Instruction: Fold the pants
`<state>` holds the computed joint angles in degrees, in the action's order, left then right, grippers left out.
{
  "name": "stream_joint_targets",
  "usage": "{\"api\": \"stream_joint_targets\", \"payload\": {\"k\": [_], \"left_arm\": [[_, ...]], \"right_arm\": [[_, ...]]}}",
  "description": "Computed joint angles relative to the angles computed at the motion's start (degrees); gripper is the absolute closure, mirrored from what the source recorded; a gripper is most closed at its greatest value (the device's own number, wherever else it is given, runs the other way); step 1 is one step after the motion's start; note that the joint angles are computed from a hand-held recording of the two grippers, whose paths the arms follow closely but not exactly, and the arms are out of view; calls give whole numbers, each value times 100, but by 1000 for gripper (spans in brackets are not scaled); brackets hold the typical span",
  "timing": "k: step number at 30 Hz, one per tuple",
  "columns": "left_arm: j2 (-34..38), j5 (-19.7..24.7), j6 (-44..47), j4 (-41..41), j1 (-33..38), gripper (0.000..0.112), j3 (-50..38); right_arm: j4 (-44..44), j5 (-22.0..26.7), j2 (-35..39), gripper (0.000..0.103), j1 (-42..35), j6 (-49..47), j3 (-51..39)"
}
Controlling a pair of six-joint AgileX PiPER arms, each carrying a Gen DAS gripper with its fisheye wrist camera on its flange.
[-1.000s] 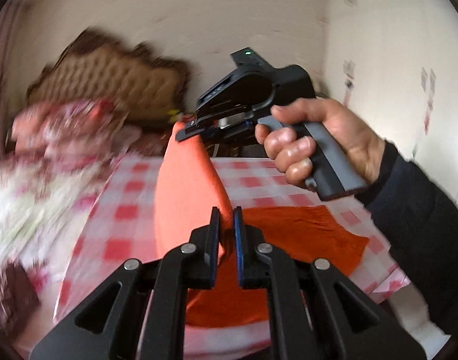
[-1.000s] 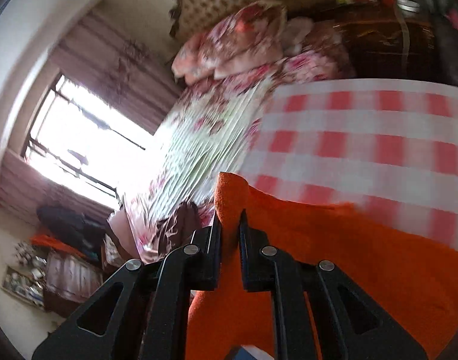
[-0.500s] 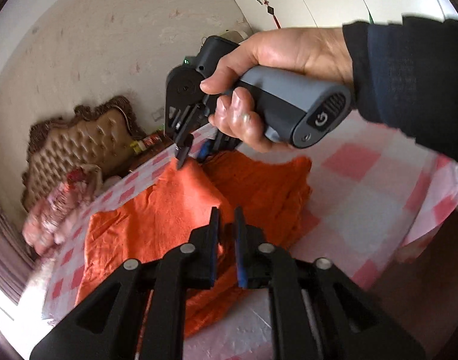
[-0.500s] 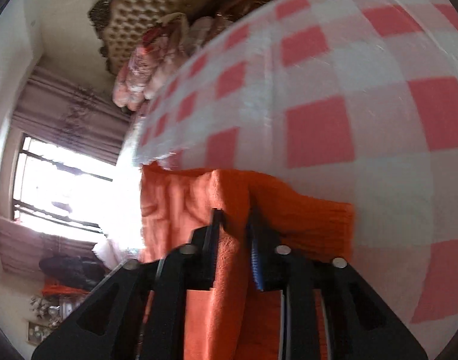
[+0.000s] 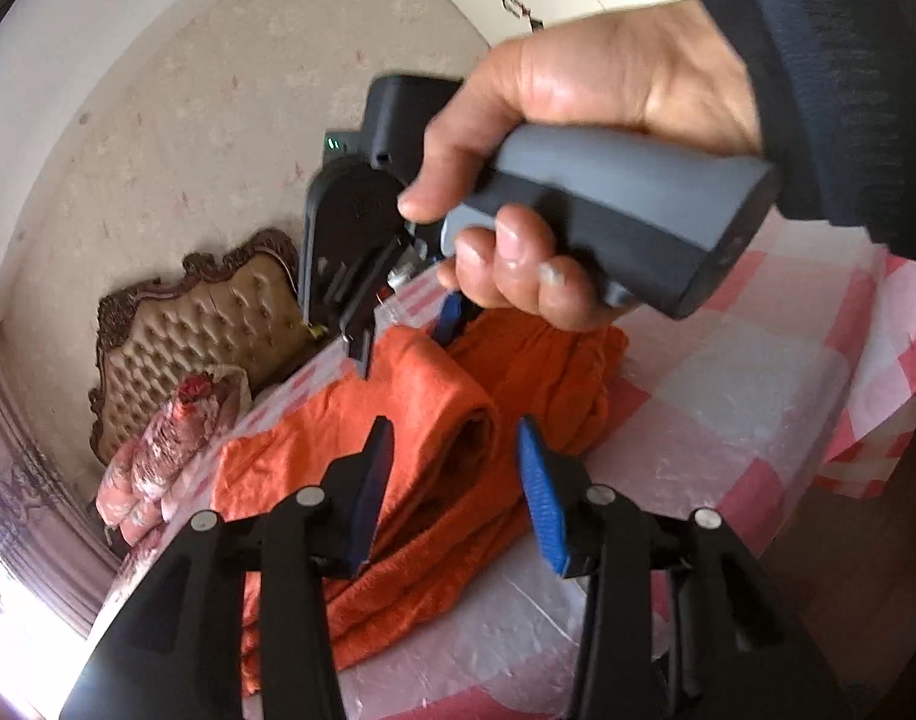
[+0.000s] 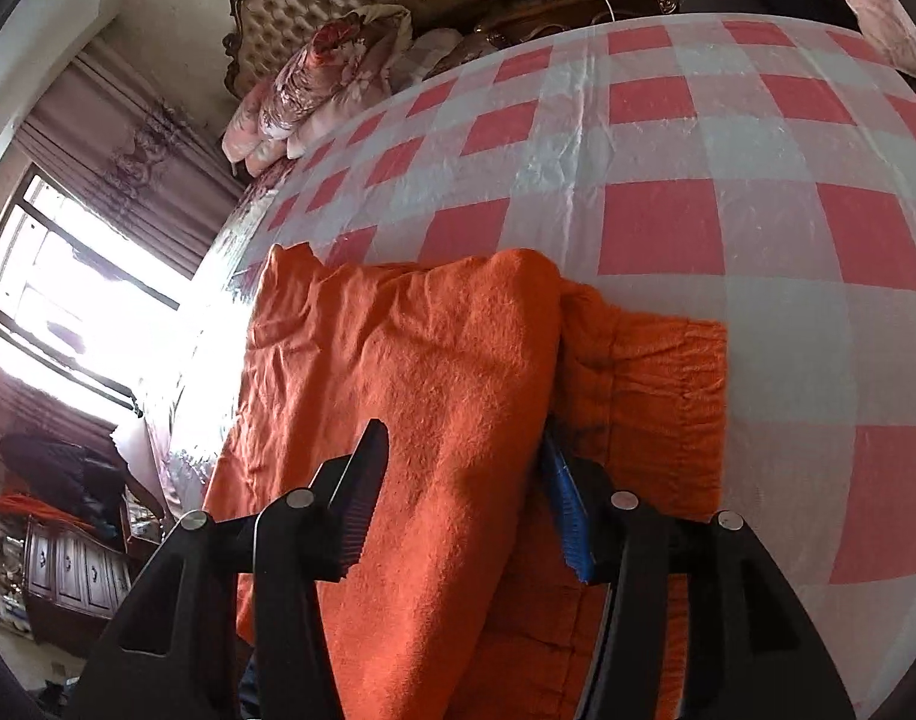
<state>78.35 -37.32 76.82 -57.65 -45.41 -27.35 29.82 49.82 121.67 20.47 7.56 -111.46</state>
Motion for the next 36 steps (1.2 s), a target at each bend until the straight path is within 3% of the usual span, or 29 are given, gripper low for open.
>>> {"api": "stream_joint_targets", "payload": {"k": [2,4,6,14,19,22,25,28,30,32,34,35,36], "left_arm": [[-50,249,98,-77,196,77,-124],[-32,185,231,-156,181,81,-219],[175,222,573,-318,213,100,-390],[-475,-416,1645,-976,-332,104,-660],[148,-674,1551,-797,-865,104,-691],[665,-651,1471,-732,-883,104,-777],[698,-703,1405,-655,-805,104,-860],[773,-726,1357,-602,-762,103,-988],[899,-414,1431,-621,-637,92,-1086],[748,130,1351,-401,-359,63,-1050],[264,557,1265,-373,-193,60,-855],[-227,1114,1304,-494,153,55,-770],[-682,1687,1335,-660,625,52,-707]], "right_arm": [[89,63,68,72,-51,3,-92],[192,123,79,84,-93,-92,-129],[247,151,49,95,-105,-158,-141],[550,203,-545,97,-243,-385,-125],[869,-130,-929,97,-581,-724,895],[932,-134,-669,97,-726,-869,1092],[1249,-360,-718,97,-782,-1227,1351],[744,-496,-822,96,-653,-934,1277],[-261,-397,-690,78,-462,-125,979],[-817,-568,-773,73,-308,347,1138],[-1545,-778,-1056,52,-94,950,1432],[-2118,-884,-1258,43,38,1383,1656],[-2577,-1032,-1463,40,161,1753,1936]]}}
